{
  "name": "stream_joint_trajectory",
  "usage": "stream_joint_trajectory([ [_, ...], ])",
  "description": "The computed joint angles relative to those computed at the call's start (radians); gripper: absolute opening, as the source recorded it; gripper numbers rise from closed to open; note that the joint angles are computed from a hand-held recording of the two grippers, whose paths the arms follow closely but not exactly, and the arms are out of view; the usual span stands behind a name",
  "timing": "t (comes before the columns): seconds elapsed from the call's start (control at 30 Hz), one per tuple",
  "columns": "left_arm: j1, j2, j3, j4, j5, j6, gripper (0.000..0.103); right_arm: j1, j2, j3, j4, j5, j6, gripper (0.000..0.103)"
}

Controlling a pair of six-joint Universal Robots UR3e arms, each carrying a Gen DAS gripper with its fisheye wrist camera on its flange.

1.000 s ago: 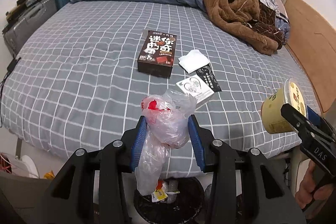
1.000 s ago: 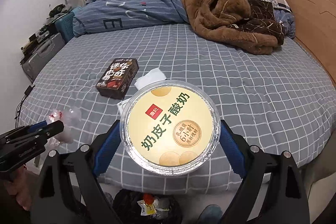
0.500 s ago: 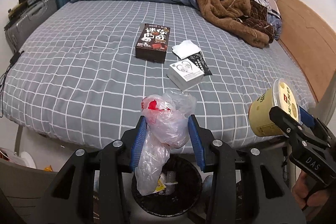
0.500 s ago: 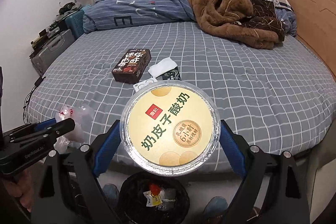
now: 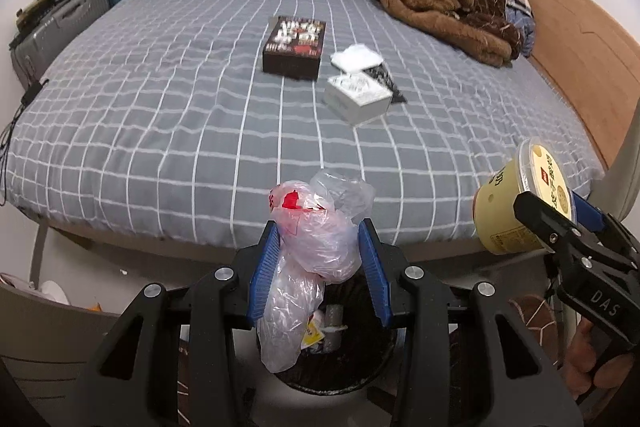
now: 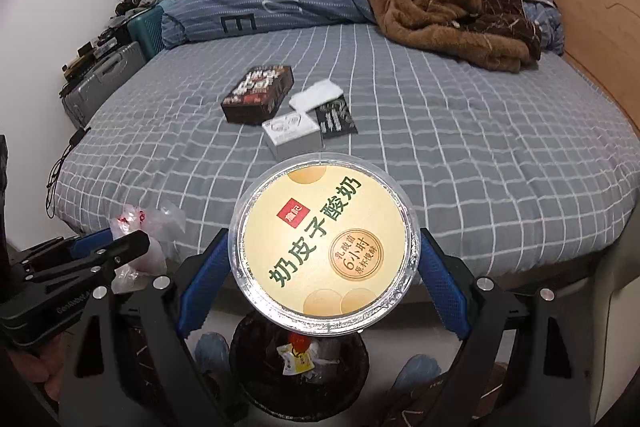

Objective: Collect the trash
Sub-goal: 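Carry the plastic bag and yogurt cup down over the trash bin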

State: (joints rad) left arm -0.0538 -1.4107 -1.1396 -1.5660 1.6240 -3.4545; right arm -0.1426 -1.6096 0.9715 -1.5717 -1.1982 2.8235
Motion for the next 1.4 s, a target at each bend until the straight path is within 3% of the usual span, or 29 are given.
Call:
stream_joint_trajectory([
  [0.73,0.013,0.151,-0.469,0.194,-0.021,-0.021,0.040,0.076,-0.131,0.421,-0.164,-0.088,0.009,0.085],
  [1.4,0.114,0.200,-0.817,0.359,-0.086,0.032,0.040,0.170,-0.023,0.656,-0.345,-0.189,0.072,0.085],
])
